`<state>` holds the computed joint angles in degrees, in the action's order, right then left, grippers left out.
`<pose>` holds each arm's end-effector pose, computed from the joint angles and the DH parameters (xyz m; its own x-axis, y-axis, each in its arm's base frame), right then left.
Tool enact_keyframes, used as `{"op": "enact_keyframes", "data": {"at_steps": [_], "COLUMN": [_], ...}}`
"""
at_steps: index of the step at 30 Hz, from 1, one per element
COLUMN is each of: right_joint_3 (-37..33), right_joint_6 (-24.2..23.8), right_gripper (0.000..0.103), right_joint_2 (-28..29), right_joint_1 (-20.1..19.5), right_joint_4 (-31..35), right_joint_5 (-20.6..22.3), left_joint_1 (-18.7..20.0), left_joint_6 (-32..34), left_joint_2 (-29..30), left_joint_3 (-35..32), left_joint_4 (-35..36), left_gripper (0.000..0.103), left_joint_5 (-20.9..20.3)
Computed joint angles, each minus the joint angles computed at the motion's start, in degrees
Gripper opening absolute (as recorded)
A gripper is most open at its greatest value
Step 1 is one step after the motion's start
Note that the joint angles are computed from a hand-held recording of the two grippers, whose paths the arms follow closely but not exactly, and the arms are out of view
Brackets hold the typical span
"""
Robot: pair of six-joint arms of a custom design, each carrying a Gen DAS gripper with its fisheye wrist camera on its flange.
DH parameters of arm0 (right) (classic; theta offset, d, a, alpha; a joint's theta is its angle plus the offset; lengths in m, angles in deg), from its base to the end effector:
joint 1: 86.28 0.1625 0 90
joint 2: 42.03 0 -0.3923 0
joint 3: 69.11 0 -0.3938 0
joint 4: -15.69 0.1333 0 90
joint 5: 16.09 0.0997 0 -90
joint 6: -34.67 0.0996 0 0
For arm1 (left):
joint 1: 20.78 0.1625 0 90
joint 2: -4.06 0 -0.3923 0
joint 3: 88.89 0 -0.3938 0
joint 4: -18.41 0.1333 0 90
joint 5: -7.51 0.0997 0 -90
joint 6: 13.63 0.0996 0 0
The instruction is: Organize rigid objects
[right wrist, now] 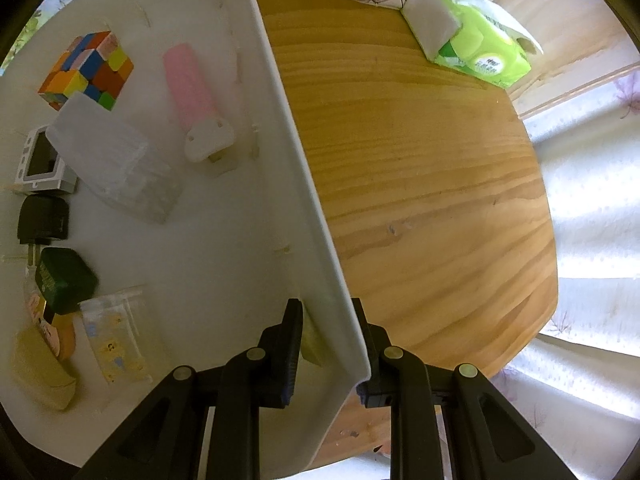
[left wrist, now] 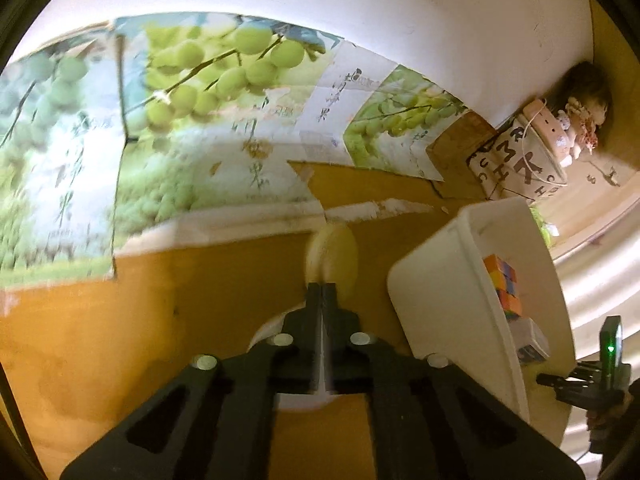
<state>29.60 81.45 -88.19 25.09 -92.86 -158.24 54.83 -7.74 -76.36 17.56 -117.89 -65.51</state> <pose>0.2548 -0.5013 0.0264 -0.5013 0.1279 0.8558 0.0923 0.9913 -0.0941 0.0217 -0.5689 0.3217 -0.9226 0.2322 -0.3081 0.3295 0.8895 -0.3165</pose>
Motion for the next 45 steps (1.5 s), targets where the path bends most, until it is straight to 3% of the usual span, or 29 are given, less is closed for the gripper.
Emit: {"op": "enact_keyframes", "data": {"at_steps": [5, 11, 13, 17, 19, 23, 25, 30, 33, 40, 45], "right_joint_3": [1.3, 3.0, 3.5, 4.5, 5.1, 6.5, 6.9, 7.5, 7.8, 9.5, 10.3], "right_joint_6": [-1.3, -3.2, -3.7, -5.0, -5.7, -6.9, -7.2, -7.2, -6.8, -8.1, -9.1], "right_gripper": [0.023, 0.023, 0.023, 0.024, 0.024, 0.024, 0.024, 0.024, 0.024, 0.024, 0.024], "right_joint_2": [-0.6, -1.5, -1.6, -2.1, -2.5, -3.4, -3.5, -3.8, -4.0, -4.9, -5.4], "right_joint_1": [0.7, 1.0, 1.0, 0.9, 0.8, 0.4, 0.4, 0.2, 0.2, -0.2, -0.8], "right_joint_4": [-2.1, -5.4, -6.3, -8.3, -9.7, -12.1, -13.0, -14.4, -14.6, -18.0, -19.3], "right_joint_5": [-0.3, -0.6, -0.8, -0.8, -0.4, -0.5, -0.3, -0.1, -0.2, 0.6, 0.8], "left_joint_1": [-0.4, -2.1, -3.3, -4.9, -5.6, -7.4, -7.6, -6.9, -6.6, -6.6, -5.5], "left_joint_6": [-3.2, -9.3, -11.3, -15.6, -16.5, -18.4, -21.7, -30.6, -35.2, -41.6, -44.9], "left_joint_2": [-3.5, -6.6, -7.1, -6.6, -6.2, -4.6, -2.8, 1.3, 3.0, 7.0, 9.3], "left_joint_3": [2.4, 3.7, 3.9, 2.6, 2.4, 1.7, 0.1, -4.5, -6.3, -10.5, -13.5], "left_joint_4": [2.3, 5.4, 6.0, 11.7, 12.9, 14.8, 17.5, 24.5, 27.1, 33.8, 39.6], "left_gripper": [0.000, 0.003, 0.019, 0.027, 0.060, 0.067, 0.077, 0.077, 0.083, 0.086, 0.087], "left_joint_5": [0.5, 6.1, 9.1, 12.8, 13.6, 17.5, 19.1, 19.2, 20.6, 24.5, 23.1]}}
